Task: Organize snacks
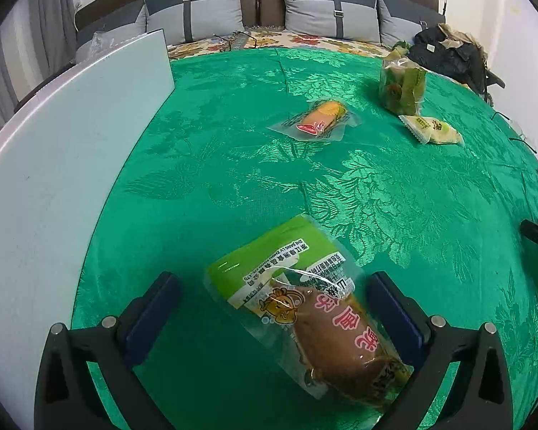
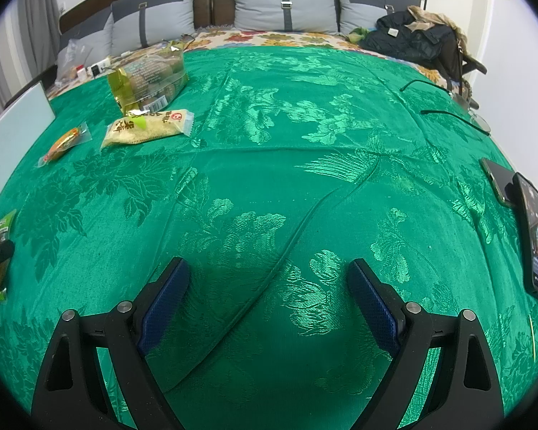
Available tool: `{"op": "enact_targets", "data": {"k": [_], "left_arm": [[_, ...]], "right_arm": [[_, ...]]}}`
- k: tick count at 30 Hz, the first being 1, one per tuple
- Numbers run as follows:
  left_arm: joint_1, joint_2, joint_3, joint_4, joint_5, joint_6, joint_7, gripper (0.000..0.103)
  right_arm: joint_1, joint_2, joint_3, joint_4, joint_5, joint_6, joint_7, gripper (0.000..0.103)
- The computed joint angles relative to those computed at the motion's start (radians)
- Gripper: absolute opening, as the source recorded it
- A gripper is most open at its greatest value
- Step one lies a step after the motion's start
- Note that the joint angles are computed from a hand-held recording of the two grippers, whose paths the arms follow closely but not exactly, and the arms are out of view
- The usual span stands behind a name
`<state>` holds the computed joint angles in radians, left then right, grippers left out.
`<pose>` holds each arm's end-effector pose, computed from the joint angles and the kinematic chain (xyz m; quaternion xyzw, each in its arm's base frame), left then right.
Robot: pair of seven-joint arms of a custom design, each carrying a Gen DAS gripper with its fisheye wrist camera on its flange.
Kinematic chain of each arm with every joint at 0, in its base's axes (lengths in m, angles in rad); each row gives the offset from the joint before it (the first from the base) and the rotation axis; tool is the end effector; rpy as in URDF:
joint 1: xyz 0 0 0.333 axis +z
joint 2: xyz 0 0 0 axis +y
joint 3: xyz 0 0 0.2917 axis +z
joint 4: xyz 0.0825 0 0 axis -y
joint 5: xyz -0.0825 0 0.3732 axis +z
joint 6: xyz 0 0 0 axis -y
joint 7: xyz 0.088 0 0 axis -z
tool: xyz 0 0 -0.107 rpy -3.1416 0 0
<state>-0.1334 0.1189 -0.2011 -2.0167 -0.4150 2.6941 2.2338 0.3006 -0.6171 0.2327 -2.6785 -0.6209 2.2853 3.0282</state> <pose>0.5774 -0.1831 0.4374 -0.4166 0.8557 -0.2770 0.1327 0.3347 0.1787 0.4307 -0.4493 0.8320 -0.2911 0.1457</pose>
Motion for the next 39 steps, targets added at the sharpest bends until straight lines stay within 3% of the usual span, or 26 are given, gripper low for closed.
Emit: {"op": "enact_targets", "data": {"k": [4, 8, 13, 16, 17, 21, 23, 26, 28, 29, 31, 33, 35, 37, 39], "left_arm": [[0.000, -0.001, 0.000, -0.001, -0.001, 0.000, 0.002, 0.103], [0.000, -0.001, 0.000, -0.001, -0.003, -0.001, 0.003, 0.103], [0.001, -0.002, 0.000, -0.002, -0.004, -0.001, 0.004, 0.103], [0.001, -0.002, 0.000, -0.002, -0.005, -0.001, 0.005, 0.103], [0.001, -0.001, 0.000, -0.001, -0.005, -0.001, 0.005, 0.103], [0.001, -0.001, 0.000, 0.000, -0.005, -0.001, 0.005, 0.103], [0.001, -0.002, 0.000, -0.001, -0.006, -0.001, 0.006, 0.103], [0.001, -0.002, 0.000, -0.001, -0.006, -0.001, 0.006, 0.103], [0.001, -0.002, 0.000, -0.002, -0.006, -0.001, 0.006, 0.103], [0.001, -0.002, 0.001, -0.001, -0.006, -0.001, 0.006, 0.103], [0.001, -0.003, 0.000, -0.002, -0.006, -0.001, 0.006, 0.103], [0.001, -0.001, 0.001, -0.001, -0.005, -0.001, 0.006, 0.103], [0.001, -0.002, 0.000, -0.001, -0.007, -0.001, 0.007, 0.103], [0.001, -0.003, 0.000, -0.002, -0.008, -0.001, 0.007, 0.103], [0.001, -0.001, 0.000, 0.000, -0.009, -0.002, 0.008, 0.103]], "right_arm": [[0.003, -0.007, -0.005, -0.009, -0.001, 0.019, -0.006, 0.093], [-0.011, -0.002, -0.062, -0.002, -0.044, 0.160, -0.167, 0.090], [-0.049, 0.156, -0.200, 0.135, 0.055, 0.412, -0.391, 0.091], [0.014, 0.293, -0.330, 0.240, 0.273, 0.505, -0.603, 0.091], [0.048, 0.351, -0.372, 0.293, 0.371, 0.494, -0.701, 0.091], [0.048, 0.464, -0.379, 0.373, 0.505, 0.501, -0.843, 0.089], [0.095, 0.483, -0.410, 0.388, 0.730, 0.478, -1.057, 0.089], [0.172, 0.447, -0.461, 0.393, 1.122, 0.366, -1.457, 0.090], [0.185, 0.402, -0.467, 0.386, 1.235, 0.285, -1.578, 0.089], [0.153, 0.371, -0.418, 0.369, 1.185, 0.285, -1.564, 0.089], [0.077, 0.351, -0.322, 0.360, 0.958, 0.299, -1.394, 0.091], [-0.016, 0.375, -0.211, 0.394, 0.699, 0.279, -1.235, 0.091], [-0.057, 0.428, -0.150, 0.447, 0.496, 0.261, -1.156, 0.089], [-0.055, 0.506, -0.147, 0.526, 0.414, 0.211, -1.150, 0.089], [-0.049, 0.569, -0.163, 0.581, 0.429, 0.173, -1.205, 0.088]]}}
